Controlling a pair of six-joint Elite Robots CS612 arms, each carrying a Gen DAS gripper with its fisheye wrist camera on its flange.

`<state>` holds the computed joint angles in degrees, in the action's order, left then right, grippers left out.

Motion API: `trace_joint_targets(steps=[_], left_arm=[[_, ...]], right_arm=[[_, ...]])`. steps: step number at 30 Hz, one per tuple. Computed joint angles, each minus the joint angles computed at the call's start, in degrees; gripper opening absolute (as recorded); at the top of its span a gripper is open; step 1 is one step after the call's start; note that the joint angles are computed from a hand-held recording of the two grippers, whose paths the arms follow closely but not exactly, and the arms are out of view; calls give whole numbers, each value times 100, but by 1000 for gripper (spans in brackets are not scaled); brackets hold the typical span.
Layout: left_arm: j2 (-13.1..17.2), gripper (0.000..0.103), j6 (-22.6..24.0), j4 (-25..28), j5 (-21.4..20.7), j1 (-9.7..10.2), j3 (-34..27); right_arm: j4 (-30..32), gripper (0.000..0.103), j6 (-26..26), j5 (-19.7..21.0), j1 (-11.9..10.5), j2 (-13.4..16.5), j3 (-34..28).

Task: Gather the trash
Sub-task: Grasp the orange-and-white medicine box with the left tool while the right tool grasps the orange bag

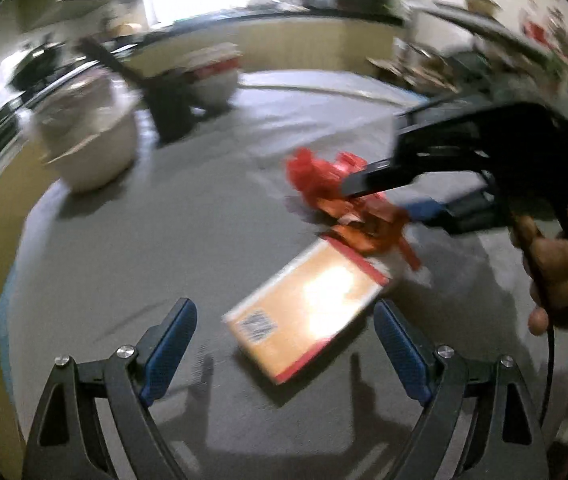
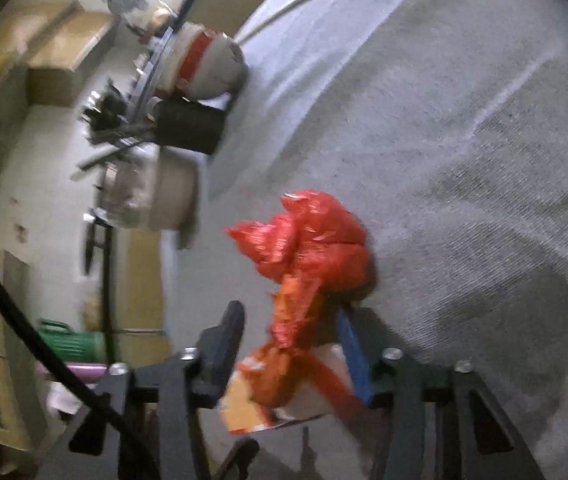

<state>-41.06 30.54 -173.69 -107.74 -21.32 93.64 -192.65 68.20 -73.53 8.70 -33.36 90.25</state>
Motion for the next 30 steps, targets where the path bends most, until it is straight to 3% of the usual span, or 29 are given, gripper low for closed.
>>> trace_joint_targets(steps=[3,6,7,9,12,22,30], left_arm=[[19,90,356,251,52,-42,-8],[76,88,209,483,-301,44,-94],[90,85,127,490,-334,60,-107],[126,67,-135,608,-366,96,-175],[137,62,-376,619,-464,146,-188],[-86,60,-402,255,-533,127,291],[-380,60,-958,340,-684,247,747]], right_arm=[[-70,33,-89,-17,12,26,6],[-240,31,-204,-153,31,-40,152],[-359,31,-172,-121,20,-40,200],[-614,31,-130,-76,2,-88,364],[-926,30,-159,-23,-12,-175,613],[-1700,27,9,-290,13,-469,1502],[-1519,30,-66,-447,91,-645,1898]])
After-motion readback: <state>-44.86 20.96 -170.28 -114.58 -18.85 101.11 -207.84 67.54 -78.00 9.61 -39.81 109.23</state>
